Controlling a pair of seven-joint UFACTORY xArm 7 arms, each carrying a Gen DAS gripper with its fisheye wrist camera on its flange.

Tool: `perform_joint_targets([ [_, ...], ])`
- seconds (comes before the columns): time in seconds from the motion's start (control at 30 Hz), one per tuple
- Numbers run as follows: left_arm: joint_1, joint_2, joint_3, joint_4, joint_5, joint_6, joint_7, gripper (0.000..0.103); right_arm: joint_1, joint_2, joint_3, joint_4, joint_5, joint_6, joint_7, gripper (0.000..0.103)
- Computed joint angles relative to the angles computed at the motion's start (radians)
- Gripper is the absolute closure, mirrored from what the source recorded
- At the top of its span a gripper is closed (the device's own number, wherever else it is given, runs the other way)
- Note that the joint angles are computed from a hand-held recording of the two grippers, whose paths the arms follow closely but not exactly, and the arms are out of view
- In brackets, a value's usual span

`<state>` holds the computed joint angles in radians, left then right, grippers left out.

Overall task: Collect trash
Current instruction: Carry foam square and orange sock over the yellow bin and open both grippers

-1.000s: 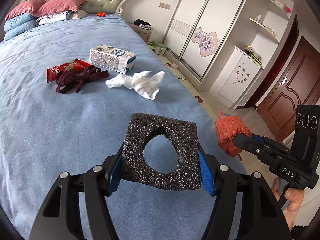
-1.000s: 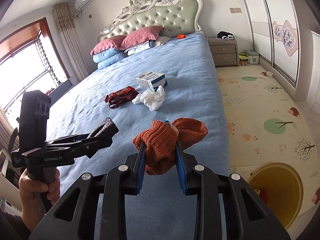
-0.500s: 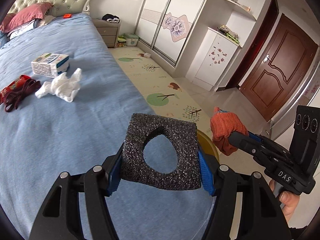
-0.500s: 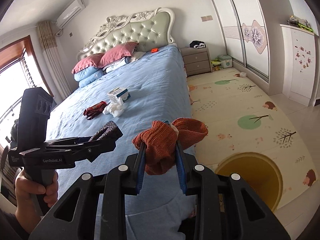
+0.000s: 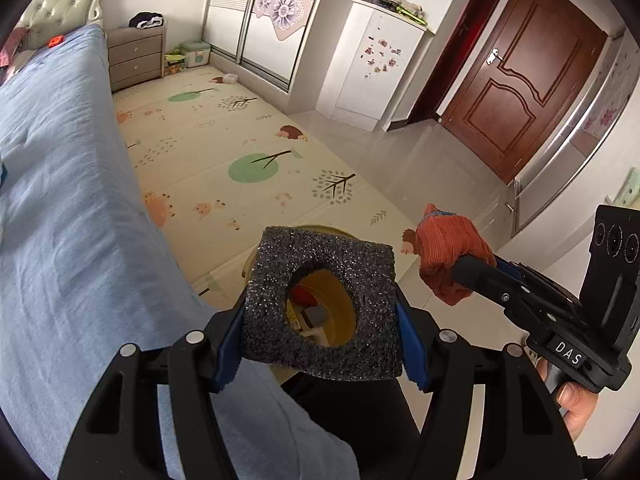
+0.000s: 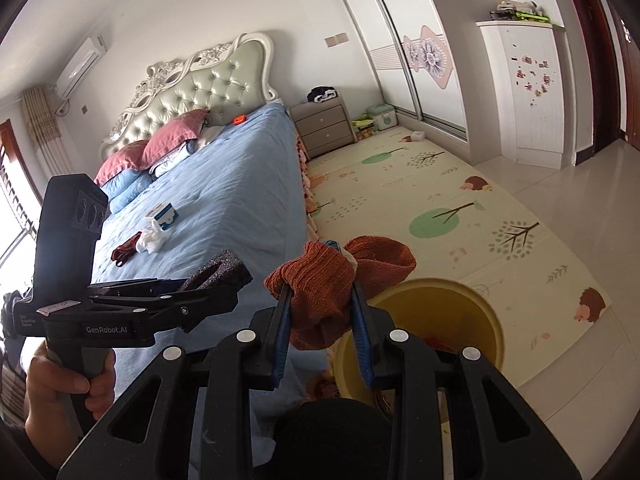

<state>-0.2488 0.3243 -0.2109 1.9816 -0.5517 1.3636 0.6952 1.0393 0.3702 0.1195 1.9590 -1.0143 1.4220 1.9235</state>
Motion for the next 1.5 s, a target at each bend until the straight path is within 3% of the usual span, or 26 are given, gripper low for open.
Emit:
perform_joint_targets([
  [0.4,-0.088,0.055,-0.023,0.037,0.066,0.018,-0.049,0.039,-0.078,-0.164,0.102,-0.261,0.018,0.022,0.17,0.075],
  [0.97,-0.167,0.223,-0.03,0.246,0.166,0.083,-0.156,0.039,-0.164,-0.219,0.16,-0.35,0.054,-0.012,0.204,0.075],
  [1.07,-0.183,0.256,-0.027,0.291,0.18,0.085,-0.181,0.033,-0.177,-0.228,0.16,-0.365,0.07,-0.027,0.207,0.066],
  [1.1,-0.188,0.267,-0.025,0.305,0.184,0.083,-0.2,0.019,-0.181,-0.229,0.161,-0.367,0.08,-0.026,0.206,0.063],
  [1.17,-0.196,0.291,-0.018,0.34,0.194,0.083,-0.243,0.009,-0.186,-0.233,0.163,-0.375,0.09,-0.019,0.204,0.06],
  [1.2,-0.195,0.303,-0.019,0.358,0.194,0.09,-0.255,0.009,-0.186,-0.233,0.165,-0.376,0.09,-0.014,0.211,0.056],
  [1.37,-0.193,0.324,-0.023,0.393,0.199,0.112,-0.266,0.009,-0.193,-0.239,0.171,-0.385,0.092,-0.015,0.225,0.055],
  [1.5,-0.189,0.289,-0.026,0.338,0.199,0.085,-0.24,0.009,-0.192,-0.23,0.172,-0.37,0.09,-0.013,0.215,0.055],
])
